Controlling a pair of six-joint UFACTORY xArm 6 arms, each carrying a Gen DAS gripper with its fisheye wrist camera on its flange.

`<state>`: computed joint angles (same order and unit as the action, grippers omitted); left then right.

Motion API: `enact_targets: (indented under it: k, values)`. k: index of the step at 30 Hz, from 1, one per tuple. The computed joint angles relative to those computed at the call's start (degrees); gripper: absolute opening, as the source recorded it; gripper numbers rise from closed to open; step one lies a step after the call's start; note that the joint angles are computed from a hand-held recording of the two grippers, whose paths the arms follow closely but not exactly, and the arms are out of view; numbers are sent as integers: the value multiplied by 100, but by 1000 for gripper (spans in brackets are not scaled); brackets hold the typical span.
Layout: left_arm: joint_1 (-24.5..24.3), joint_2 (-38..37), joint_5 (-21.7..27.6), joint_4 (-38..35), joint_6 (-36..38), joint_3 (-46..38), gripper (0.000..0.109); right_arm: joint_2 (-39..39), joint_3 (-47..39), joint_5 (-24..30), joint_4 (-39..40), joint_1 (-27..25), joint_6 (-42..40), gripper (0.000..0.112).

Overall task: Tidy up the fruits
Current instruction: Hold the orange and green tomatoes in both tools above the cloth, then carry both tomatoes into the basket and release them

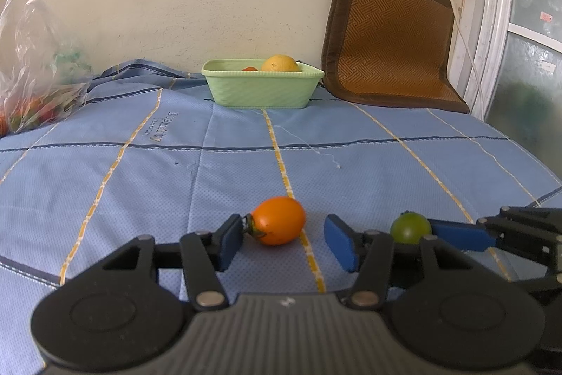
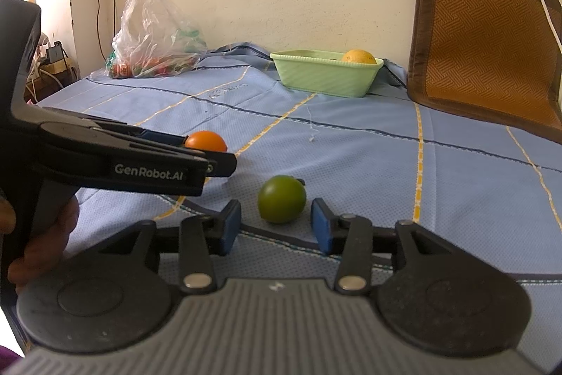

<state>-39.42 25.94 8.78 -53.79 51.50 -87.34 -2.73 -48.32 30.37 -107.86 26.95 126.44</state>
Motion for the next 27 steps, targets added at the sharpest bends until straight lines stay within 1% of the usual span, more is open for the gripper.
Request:
enact_targets:
  k: [3, 7, 17, 19, 20, 22, 23, 24, 27]
  values:
    - [-10, -2, -51, 2, -21, 10, 53, -2, 1, -3, -3, -2, 1, 47]
    - [10, 5, -7, -280, 193, -31, 53, -5, 7, -8, -23, -7, 20, 47]
    - [36, 4, 148, -196, 265, -58, 54, -5, 10, -10, -46, -10, 40, 47]
    - [46, 2, 163, -185, 271, -59, 53, -4, 9, -7, -48, -9, 43, 47]
    - [48, 1, 144, -152, 229, -53, 49, 0, 6, -3, -49, -6, 49, 47]
    - [62, 1, 139, -226, 236, -61, 37, -4, 10, -2, -64, -9, 75, 46]
    - [83, -2, 200, -326, 295, -79, 37, -4, 12, 7, -73, -3, 93, 44]
    - [98, -12, 238, -348, 294, -78, 37, -9, 22, 64, -49, 19, 100, 31]
    - [131, -45, 329, -363, 274, -66, 37, -47, 44, -32, -168, -53, 275, 31]
